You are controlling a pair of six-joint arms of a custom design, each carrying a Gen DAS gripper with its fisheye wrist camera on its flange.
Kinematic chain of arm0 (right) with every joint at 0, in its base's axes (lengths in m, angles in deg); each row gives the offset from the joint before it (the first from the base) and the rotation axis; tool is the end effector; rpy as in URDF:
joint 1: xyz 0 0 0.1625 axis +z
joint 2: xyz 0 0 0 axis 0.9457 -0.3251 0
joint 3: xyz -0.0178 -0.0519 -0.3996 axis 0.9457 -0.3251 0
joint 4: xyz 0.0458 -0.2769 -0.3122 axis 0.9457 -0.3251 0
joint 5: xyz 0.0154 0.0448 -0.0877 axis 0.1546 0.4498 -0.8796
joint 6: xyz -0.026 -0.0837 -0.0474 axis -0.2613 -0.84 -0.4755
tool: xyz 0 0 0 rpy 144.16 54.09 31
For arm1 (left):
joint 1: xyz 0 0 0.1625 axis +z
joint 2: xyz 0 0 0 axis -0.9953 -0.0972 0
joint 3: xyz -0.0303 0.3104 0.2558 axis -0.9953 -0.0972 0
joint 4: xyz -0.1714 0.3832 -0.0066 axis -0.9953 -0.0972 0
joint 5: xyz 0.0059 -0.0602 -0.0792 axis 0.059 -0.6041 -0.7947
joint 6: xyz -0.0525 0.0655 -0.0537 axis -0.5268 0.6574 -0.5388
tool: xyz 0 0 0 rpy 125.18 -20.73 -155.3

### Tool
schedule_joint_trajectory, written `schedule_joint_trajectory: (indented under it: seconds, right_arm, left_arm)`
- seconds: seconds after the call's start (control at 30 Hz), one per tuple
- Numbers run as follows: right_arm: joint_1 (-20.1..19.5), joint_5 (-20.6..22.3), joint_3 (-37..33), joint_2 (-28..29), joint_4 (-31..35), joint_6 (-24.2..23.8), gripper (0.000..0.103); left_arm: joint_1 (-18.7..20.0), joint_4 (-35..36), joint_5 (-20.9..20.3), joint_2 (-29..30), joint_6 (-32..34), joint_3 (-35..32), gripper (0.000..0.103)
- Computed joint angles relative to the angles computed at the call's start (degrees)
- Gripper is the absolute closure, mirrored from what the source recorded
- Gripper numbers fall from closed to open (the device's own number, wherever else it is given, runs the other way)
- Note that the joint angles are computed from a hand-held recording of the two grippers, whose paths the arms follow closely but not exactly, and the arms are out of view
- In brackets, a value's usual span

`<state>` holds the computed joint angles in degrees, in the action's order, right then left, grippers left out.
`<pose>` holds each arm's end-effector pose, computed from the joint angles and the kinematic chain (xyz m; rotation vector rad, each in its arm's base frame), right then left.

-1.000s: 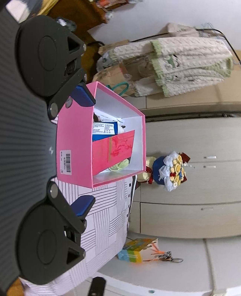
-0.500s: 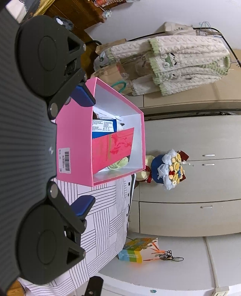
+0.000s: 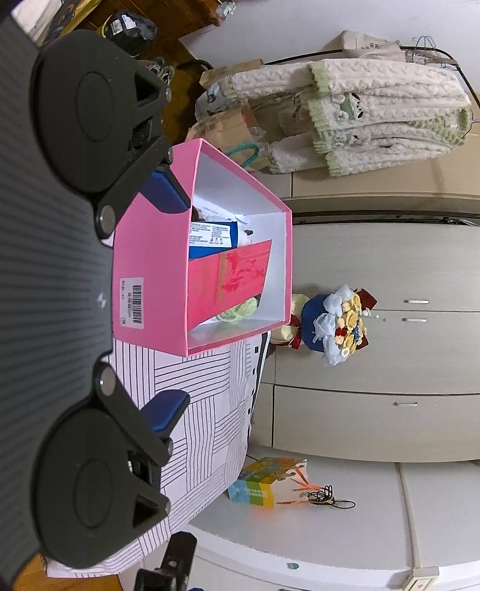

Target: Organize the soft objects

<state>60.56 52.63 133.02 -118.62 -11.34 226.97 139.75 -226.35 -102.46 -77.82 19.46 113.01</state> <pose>0.3653 -0.3275 -0.0794 0.6065 -2.0860 1.3373 0.0368 -0.3156 0.3477 0.4948 2.0487 -1.3352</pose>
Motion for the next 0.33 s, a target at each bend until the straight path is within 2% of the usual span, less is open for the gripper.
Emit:
schedule_joint_trajectory:
  seconds: [0.33]
  right_arm:
    - [0.0, 0.2, -0.1, 0.0, 0.2, -0.2, 0.000]
  left_arm:
    - [-1.3, -3.9, 2.6, 0.7, 2.3, 1.1, 0.000]
